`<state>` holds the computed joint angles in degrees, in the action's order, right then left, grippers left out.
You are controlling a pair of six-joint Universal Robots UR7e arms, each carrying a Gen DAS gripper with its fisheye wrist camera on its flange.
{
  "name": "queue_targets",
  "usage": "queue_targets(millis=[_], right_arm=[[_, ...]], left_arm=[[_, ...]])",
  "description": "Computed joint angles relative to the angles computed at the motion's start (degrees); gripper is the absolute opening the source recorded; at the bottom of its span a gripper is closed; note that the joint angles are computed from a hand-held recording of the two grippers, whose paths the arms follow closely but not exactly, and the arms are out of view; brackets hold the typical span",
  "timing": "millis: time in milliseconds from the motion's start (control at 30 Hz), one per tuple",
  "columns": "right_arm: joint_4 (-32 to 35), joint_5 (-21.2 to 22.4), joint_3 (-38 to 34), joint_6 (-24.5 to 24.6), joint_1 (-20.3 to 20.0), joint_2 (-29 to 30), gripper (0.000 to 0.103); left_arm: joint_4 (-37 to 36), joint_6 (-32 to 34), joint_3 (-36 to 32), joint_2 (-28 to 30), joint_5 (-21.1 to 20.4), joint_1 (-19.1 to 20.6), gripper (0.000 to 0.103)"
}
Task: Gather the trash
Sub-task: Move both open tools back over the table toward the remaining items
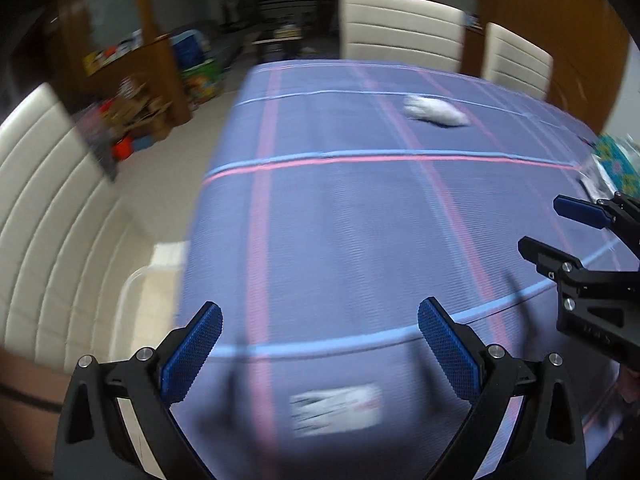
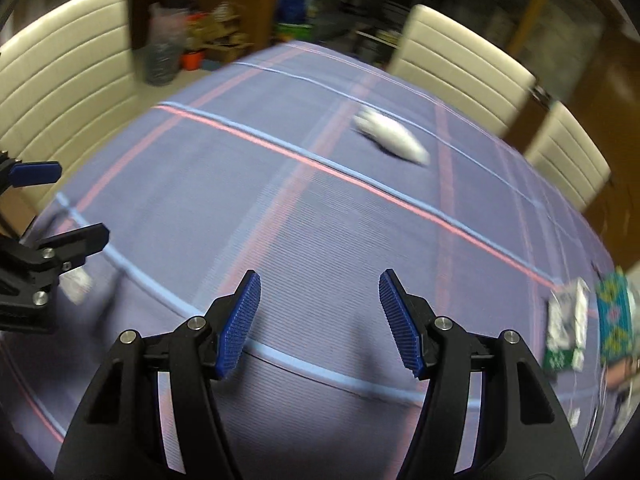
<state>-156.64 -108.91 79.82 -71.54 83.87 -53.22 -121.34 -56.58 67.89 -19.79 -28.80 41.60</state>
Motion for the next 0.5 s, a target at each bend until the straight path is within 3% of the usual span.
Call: queue_targets(millis=[133, 367, 500], right_arm=[[2.13, 0.22, -6.15, 2.1, -2.79, 0.57, 0.063], [6.85, -0.42, -17.03, 5.46, -6.64, 3.24, 0.063], [8.49, -0.29, -21.74, 6.61, -8.02, 4.66, 0.063]], left_arm=[[0.29, 6.22, -10.32, 6.5, -1.6, -0.04, 0.096], [7.15, 12.37, -30.43, 17.87, -3.7, -0.02, 0.096], [14.67, 15.33, -47.85, 26.97, -4.52, 0.24, 0.096]])
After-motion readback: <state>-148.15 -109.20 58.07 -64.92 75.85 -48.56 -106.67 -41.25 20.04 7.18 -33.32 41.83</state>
